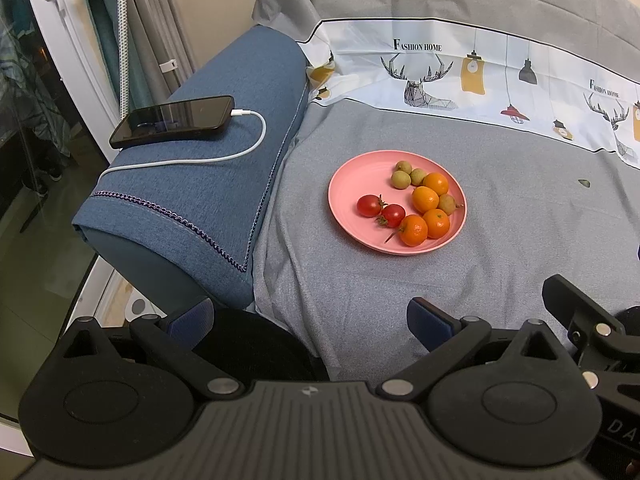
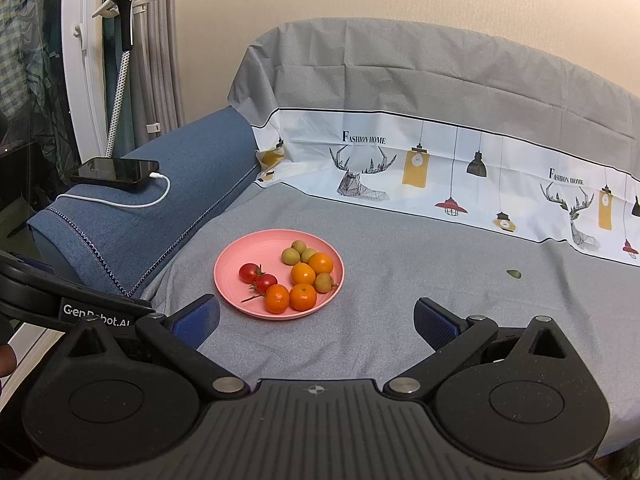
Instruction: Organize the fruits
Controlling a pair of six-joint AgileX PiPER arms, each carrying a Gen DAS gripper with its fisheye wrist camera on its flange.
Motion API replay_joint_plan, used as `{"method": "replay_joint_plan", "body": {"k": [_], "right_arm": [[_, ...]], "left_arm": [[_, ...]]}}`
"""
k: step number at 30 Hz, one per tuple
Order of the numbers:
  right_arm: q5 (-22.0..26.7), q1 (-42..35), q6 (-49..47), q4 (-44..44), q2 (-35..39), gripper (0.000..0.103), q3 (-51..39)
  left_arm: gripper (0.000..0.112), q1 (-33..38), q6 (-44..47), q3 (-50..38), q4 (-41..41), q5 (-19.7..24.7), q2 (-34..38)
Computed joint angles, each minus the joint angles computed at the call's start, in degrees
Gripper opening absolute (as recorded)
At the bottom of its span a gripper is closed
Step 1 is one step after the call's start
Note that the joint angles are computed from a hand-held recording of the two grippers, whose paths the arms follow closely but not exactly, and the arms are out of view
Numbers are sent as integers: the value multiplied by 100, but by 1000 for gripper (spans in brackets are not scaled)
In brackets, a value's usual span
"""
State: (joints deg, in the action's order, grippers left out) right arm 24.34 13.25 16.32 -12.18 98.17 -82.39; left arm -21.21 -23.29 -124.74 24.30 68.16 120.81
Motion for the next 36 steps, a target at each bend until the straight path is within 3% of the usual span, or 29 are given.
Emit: {"method": "replay_joint_plan", "body": {"k": [25, 36], "right_arm": [[14, -17, -66, 60, -2, 102, -11], [35, -23, -86, 80, 2, 102, -26]], "left_arm": [[103, 8, 28, -69, -16, 45, 33], [103, 10, -120, 287, 25, -164, -103]]}}
